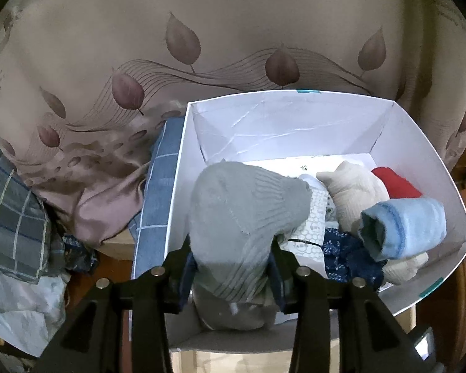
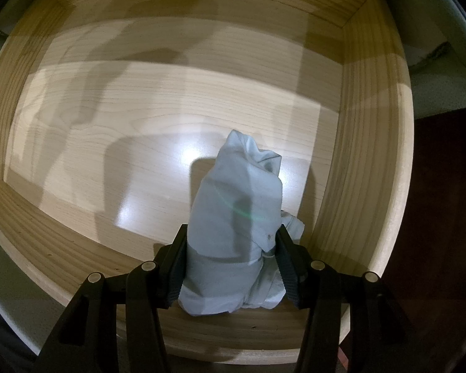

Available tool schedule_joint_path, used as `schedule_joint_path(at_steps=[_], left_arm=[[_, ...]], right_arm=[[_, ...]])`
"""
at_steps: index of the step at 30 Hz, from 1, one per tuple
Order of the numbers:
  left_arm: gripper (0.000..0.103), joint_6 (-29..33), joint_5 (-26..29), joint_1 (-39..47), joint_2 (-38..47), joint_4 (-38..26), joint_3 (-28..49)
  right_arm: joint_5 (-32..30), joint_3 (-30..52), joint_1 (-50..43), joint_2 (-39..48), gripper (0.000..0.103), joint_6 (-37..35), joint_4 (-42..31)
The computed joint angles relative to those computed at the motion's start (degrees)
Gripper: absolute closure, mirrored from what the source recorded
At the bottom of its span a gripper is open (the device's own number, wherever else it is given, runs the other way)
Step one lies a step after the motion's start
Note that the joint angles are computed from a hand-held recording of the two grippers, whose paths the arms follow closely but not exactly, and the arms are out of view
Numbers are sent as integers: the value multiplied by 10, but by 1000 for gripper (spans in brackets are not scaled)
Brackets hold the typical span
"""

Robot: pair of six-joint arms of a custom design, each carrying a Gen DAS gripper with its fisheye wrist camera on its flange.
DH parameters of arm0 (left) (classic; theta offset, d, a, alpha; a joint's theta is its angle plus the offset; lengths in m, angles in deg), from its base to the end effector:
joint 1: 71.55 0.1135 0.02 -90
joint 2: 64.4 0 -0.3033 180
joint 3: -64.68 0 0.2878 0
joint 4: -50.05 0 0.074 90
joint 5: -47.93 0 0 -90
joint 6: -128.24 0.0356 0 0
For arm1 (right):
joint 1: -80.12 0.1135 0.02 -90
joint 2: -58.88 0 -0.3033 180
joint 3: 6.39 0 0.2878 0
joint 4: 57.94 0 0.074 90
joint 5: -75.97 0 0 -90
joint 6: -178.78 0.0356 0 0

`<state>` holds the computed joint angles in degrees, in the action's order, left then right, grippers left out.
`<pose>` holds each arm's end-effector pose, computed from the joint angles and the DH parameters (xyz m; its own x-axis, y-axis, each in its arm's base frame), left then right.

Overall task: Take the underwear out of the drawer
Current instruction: 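Carry the grey sock into the white box and open the left tool, then move the open left tool back over the drawer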

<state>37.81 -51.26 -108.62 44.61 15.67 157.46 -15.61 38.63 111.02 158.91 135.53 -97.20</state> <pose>0.3740 -0.2754 0.2355 -0.6205 0.4595 -0.6355 0.5095 0.8522 0.1187 0.1966 0.1188 0.0671 -0.9589 0.2746 0.0710 0.2727 0.9614 -0.0354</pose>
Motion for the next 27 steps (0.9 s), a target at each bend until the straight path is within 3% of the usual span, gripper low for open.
schedule_joint_path(at_steps=[3, 8, 27], left_arm=[[58, -4, -7, -5, -7, -7, -2], [41, 4, -8, -9, -44, 29, -43], [40, 52, -8, -24, -213, 47, -184]], right_arm=[[0, 0, 0, 0, 53, 0, 0], [0, 2, 0, 1, 54, 0, -2], [2, 9, 2, 4, 54, 0, -11]])
